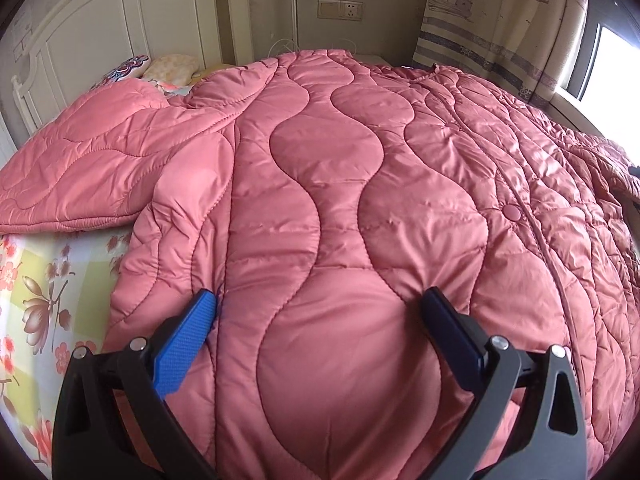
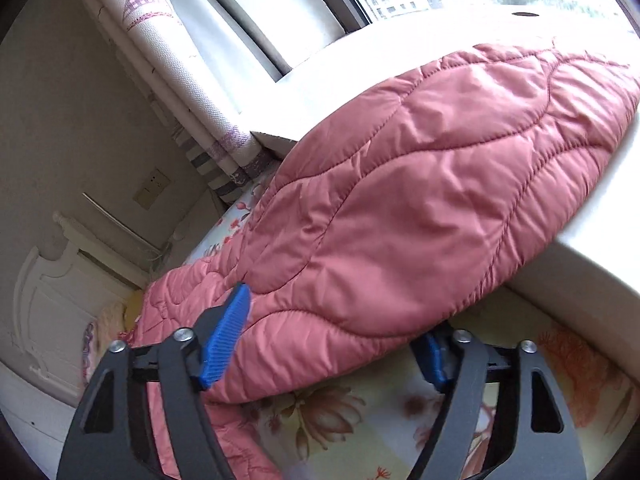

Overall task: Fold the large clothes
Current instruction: 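Grasp the sleeve with the right gripper and fold it across the jacket body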

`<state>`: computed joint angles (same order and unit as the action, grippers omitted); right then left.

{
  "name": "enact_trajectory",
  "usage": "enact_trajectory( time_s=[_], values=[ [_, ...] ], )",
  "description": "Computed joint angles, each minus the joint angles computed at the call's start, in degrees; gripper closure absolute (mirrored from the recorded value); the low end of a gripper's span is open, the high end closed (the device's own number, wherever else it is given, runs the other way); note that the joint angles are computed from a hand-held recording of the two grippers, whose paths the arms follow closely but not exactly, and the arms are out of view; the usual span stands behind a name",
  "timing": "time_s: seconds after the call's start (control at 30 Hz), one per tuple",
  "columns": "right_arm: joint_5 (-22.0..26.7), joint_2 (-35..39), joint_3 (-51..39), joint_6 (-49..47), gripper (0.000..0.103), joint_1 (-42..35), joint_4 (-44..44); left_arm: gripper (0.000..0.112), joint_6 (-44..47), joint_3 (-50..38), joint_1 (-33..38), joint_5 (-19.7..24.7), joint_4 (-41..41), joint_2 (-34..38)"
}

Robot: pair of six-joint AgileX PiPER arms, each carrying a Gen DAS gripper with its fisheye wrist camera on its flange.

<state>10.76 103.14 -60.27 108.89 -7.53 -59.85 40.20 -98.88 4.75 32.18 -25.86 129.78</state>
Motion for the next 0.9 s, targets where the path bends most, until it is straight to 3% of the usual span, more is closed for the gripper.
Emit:
enact_trajectory(
  time_s=[0.03, 0.1, 0.13, 0.23, 0.33, 0.47, 0.57, 0.63, 0.67, 0.73, 0.8, 0.87, 0.9],
  values=[
    [3.9, 0.2, -1.5, -3.8, 0.060, 0.9, 3.5, 0.011, -0.1, 0.1, -0.1, -0.1, 0.1, -0.1],
    [12.3, 0.8, -4.8, -4.8, 0.074, 2.7, 3.6, 0.011, 0.0, 1.0, -0.2, -0.7, 0.4, -0.5],
    [14.7, 0.6, -4.9, -1.9, 0.075, 3.4, 0.3, 0.011, 0.1, 1.1, -0.2, -0.6, 0.4, -0.6],
    [28.5, 2.4, -10.5, -2.4, 0.075, 8.5, -4.1, 0.011, 1.1, 2.2, 0.1, -0.9, -0.3, -1.2],
    [45.0, 8.8, -21.2, -11.7, 0.075, 17.8, -11.1, 0.011, 0.6, 1.9, 0.0, -0.9, 0.2, -1.1],
    [56.3, 21.0, -39.6, -31.5, 0.075, 28.1, -18.9, 0.011, 0.2, 1.1, -0.1, -0.6, 0.4, -0.6],
    [58.3, 32.1, -53.6, -48.7, 0.075, 36.0, -24.2, 0.011, 0.7, 0.9, 0.0, -0.4, -0.5, -0.4],
    [55.7, 39.3, -60.0, -60.2, 0.075, 40.7, -25.2, 0.011, 0.9, 0.5, 0.1, -0.2, -0.8, -0.2],
    [54.4, 42.3, -62.3, -65.9, 0.075, 42.6, -24.1, 0.011, 1.3, 0.9, 0.2, -0.3, -1.1, -0.4],
    [52.4, 47.0, -67.0, -77.1, 0.064, 44.3, -16.7, 0.011, 1.8, 1.0, 0.3, -0.2, -1.6, -0.4],
    [52.8, 49.1, -70.0, -81.1, 0.064, 44.0, -9.2, 0.011, 2.5, 1.5, 0.5, -0.4, -2.2, -0.6],
    [52.7, 44.8, -66.0, -75.9, 0.046, 42.4, -5.6, 0.011, 2.9, 1.4, 0.6, -0.3, -2.5, -0.6],
    [51.0, 40.9, -60.5, -70.2, 0.024, 41.5, -4.4, 0.011, 3.0, 1.3, 0.6, -0.2, -2.6, -0.5]
  ],
)
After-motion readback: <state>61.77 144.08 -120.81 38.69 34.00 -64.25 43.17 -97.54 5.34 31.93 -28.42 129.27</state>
